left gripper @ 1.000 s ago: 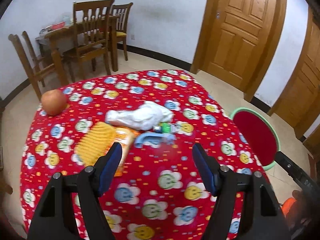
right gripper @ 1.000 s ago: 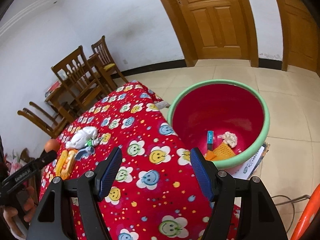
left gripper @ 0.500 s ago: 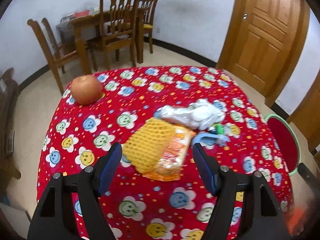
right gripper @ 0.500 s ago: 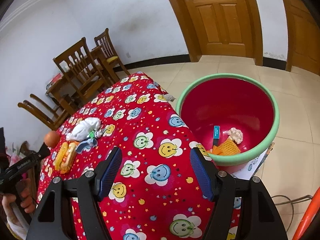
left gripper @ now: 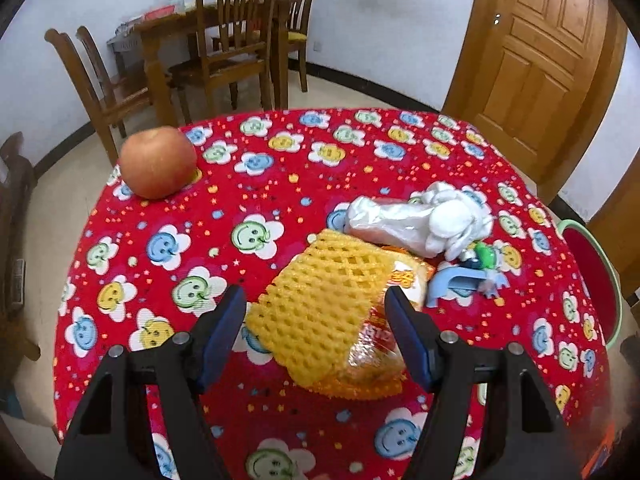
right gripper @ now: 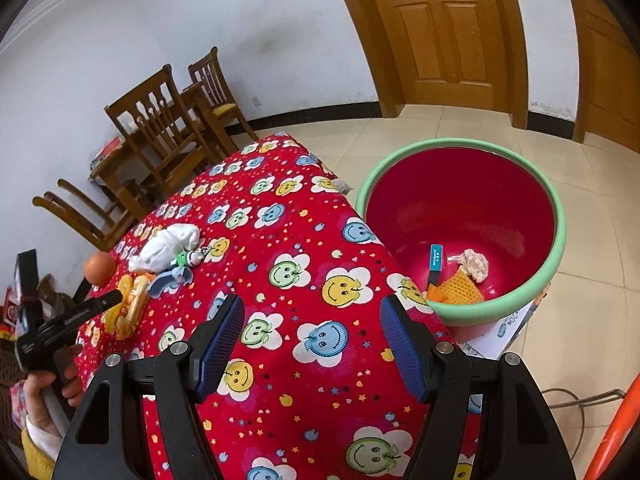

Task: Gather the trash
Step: 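Grasp the yellow foam net with the left gripper and lift it, then grasp the blue plastic piece with the right gripper while the left gripper holds the net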

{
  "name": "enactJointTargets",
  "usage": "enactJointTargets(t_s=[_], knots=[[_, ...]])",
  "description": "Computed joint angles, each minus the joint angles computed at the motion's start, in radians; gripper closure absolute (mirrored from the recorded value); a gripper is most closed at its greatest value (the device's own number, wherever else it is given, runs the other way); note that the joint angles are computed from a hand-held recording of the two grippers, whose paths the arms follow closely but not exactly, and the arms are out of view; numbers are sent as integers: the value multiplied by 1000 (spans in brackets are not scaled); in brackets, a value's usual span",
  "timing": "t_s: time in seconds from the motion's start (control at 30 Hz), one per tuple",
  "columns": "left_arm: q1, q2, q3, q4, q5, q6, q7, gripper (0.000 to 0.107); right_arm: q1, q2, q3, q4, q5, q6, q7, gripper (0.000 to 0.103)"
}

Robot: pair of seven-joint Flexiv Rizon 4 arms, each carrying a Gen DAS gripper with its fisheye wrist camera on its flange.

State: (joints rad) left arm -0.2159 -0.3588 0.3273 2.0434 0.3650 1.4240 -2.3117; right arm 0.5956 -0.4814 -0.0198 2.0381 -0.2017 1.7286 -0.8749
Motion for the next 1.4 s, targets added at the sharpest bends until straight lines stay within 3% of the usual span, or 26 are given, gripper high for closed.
enactJointTargets(t_s=[0.23, 0.33, 0.5, 0.57, 0.63, 0.8, 1.07, 1.2, 1.4], knots=[[53, -18, -33, 39, -88, 63, 41, 43, 8, -4, -3, -7, -7, -19, 4, 31], [69, -18, -50, 61, -133, 84, 94, 63, 10, -8, 1, -13, -16, -29, 5, 31], [36, -32, -7, 84, -177, 130, 110, 80, 20, -16, 4, -29, -42, -56, 5, 31], [69, -27, -38, 117, -209, 193, 139, 88, 34, -18, -6, -35, -56, -67, 7, 31], [102, -20, -73, 147, -237, 251, 168, 89, 43, -22, -9, -47, -72, -83, 9, 31], [105, -7, -81, 197, -270, 363, 212, 90, 33, -47, 28, -102, -114, -129, 3, 31], [248, 22, -218, 279, -316, 478, 264, 90, -14, -137, 152, -262, -153, -241, -63, 31], [316, 28, -284, 307, -345, 507, 278, 90, -8, -196, 176, -350, -151, -294, -89, 31], [256, 19, -266, 324, -462, 537, 368, 90, 25, -257, 157, -439, -141, -349, -83, 32]])
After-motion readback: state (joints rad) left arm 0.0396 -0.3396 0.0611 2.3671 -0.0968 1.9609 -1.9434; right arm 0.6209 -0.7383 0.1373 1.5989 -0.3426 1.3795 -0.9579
